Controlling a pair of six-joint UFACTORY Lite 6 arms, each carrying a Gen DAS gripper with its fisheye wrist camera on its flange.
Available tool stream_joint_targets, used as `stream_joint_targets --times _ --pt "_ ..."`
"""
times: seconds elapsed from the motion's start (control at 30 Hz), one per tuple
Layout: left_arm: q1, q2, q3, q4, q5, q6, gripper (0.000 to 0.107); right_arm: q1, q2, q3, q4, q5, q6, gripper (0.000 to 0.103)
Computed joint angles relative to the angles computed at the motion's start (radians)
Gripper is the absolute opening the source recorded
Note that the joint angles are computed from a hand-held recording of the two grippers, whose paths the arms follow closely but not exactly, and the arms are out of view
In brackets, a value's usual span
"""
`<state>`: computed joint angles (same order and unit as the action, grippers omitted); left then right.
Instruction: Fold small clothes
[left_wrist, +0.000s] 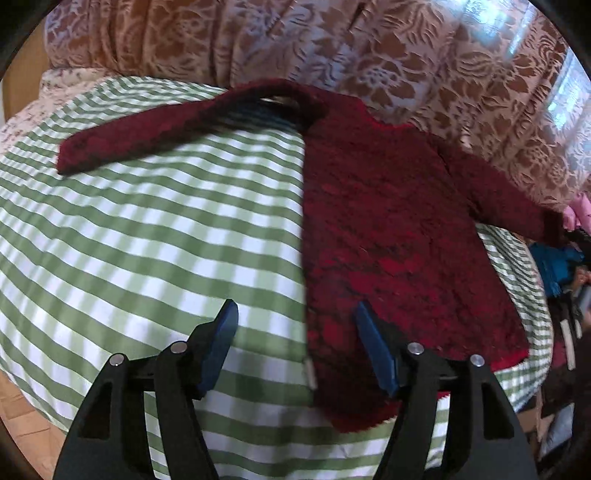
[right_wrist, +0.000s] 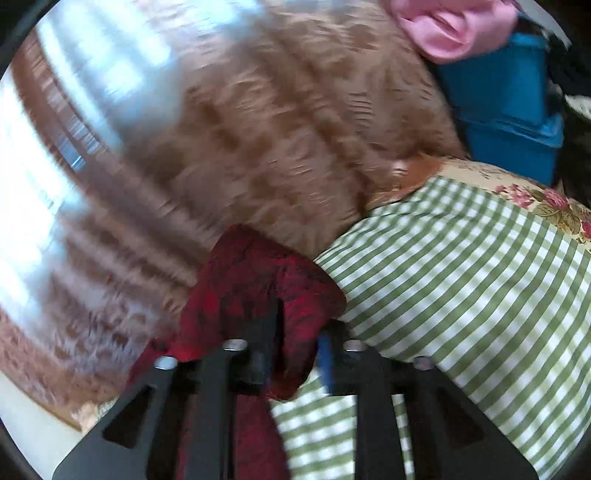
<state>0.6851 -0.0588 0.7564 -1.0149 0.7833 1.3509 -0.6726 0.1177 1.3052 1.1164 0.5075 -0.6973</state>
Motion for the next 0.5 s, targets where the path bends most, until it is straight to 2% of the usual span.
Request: stream_joint_targets --times 0.03,0.07,0.1,0.17,0.3,0.43,0.47,0.5 --pt "0.004 0.004 -0.002 0.002 0.017 0.000 0.069 -0.019 0.015 0.004 -0.035 -0.010 0.051 0.065" --pt "0.003 0.008 -0.004 0.003 0.030 -0.004 0.069 -0.034 0.002 -0.034 -0.028 -0.039 0.061 0.100" --pt "0.000 0.016 -0.007 0.007 0.040 -0.013 0.069 -0.041 -0.024 -0.079 0.019 -0.054 0.029 0.100" --pt "-0.012 0.033 -0.010 0.004 0.051 -0.022 0.069 -0.080 -0.090 -0.210 0.097 -0.003 -0.108 0.100" --pt "-0.018 0.035 -0.023 0.003 0.088 0.001 0.067 -0.053 -0.219 -0.482 0.085 0.125 -0.270 0.100" --pt "-0.047 0.050 -0.035 -0.004 0.070 0.017 0.058 0.144 -0.362 -0.782 0.099 0.142 -0.342 0.090" --pt "-0.050 0.057 -0.039 -0.009 0.066 0.024 0.055 0.199 -0.376 -0.820 0.111 0.124 -0.344 0.084" --pt "-0.053 0.057 -0.045 -0.017 0.062 0.034 0.051 0.295 -0.399 -0.868 0.135 0.072 -0.351 0.082"
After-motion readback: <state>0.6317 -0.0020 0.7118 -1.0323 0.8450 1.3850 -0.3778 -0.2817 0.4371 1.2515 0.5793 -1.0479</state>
